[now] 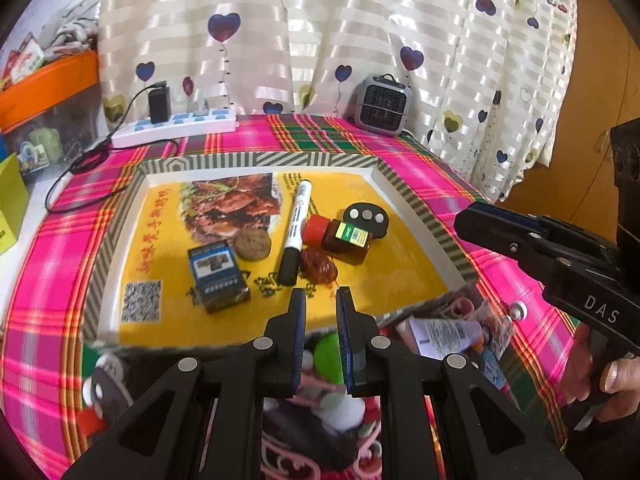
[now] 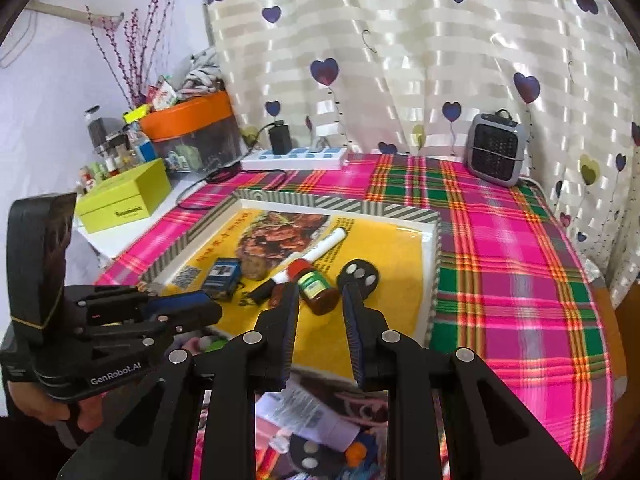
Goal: Organize objects
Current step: 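Withdraw both open tools from the tray back over the pile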
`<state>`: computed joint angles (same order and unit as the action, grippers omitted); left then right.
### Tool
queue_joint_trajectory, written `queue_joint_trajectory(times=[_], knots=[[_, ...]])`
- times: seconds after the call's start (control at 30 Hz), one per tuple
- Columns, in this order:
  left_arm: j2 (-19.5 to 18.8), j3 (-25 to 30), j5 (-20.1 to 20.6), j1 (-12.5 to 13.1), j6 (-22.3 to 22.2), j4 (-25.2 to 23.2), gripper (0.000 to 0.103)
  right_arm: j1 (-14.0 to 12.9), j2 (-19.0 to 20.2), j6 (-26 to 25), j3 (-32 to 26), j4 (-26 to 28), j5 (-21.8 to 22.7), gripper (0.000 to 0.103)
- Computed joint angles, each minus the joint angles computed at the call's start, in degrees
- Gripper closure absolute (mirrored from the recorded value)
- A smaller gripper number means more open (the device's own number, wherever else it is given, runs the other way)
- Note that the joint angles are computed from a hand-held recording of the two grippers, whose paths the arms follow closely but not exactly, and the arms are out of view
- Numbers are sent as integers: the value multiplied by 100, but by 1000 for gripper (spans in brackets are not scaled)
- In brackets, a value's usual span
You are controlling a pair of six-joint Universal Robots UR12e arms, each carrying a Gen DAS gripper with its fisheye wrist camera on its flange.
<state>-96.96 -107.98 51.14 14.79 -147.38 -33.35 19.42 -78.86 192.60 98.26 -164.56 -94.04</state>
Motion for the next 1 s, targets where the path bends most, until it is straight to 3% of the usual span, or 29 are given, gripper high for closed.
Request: queue_joint_trajectory(times=[0.13,0.27,0.53,0.7,0.83,1.0], knots=[[91,-154,-105,98,-9,158,88,-27,-53,107,189,-411,215,103],[139,-256,-184,203,-81,308,82,-4,-78,221,243,-432,225,103],[222,-381,-219,360,-187,528,82,-24,-156,215,389,-462,567,103],[264,-435,-209,423,-142,538,81,6,-245,129,506,-516,559,103],[300,-497,-321,505,-97,519,69,15,-314,38,597,-463,518,103],[313,-530,-362,557,-135,468,67,15,-371,50,698,-395,517,103]])
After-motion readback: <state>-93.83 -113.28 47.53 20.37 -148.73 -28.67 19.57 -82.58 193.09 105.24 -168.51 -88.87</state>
